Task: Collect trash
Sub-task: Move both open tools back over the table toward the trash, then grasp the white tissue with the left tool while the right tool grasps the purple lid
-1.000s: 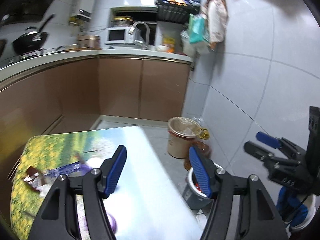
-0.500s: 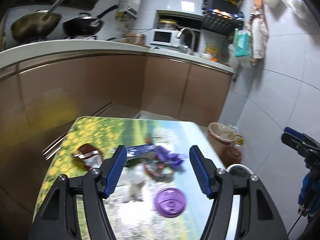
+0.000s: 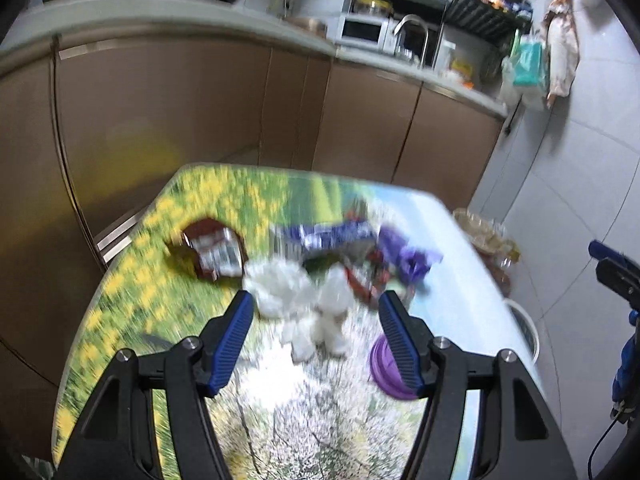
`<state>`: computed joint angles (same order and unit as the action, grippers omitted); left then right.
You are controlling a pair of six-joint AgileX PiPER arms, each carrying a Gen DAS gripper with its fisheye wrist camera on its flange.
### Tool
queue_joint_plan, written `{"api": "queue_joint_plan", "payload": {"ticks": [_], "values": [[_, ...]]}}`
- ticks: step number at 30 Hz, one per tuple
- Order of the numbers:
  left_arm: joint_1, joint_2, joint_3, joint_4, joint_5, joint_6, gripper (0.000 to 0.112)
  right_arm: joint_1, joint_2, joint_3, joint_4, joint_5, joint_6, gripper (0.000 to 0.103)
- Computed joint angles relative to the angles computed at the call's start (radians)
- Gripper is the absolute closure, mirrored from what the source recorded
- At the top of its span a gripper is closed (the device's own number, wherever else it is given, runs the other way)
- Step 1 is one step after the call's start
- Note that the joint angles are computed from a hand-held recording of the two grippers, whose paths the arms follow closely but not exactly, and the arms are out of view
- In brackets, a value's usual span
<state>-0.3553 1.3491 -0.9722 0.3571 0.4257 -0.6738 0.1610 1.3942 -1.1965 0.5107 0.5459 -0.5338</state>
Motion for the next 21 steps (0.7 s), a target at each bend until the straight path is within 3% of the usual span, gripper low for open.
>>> {"api": "queue_joint_plan", "payload": {"ticks": [10,21], "values": [[0.011,0.174,0.008,-0.075,-0.072,0.043,0.049,0.114,0.227,-0.032,0.08,0.009,-0.145,0.003],[0.035,0.295,-0.065,-0.123,-0.084,0.096,0.049,0.194,0.447,-0.15,0.055,0.034,-0.158,0.003]]}}
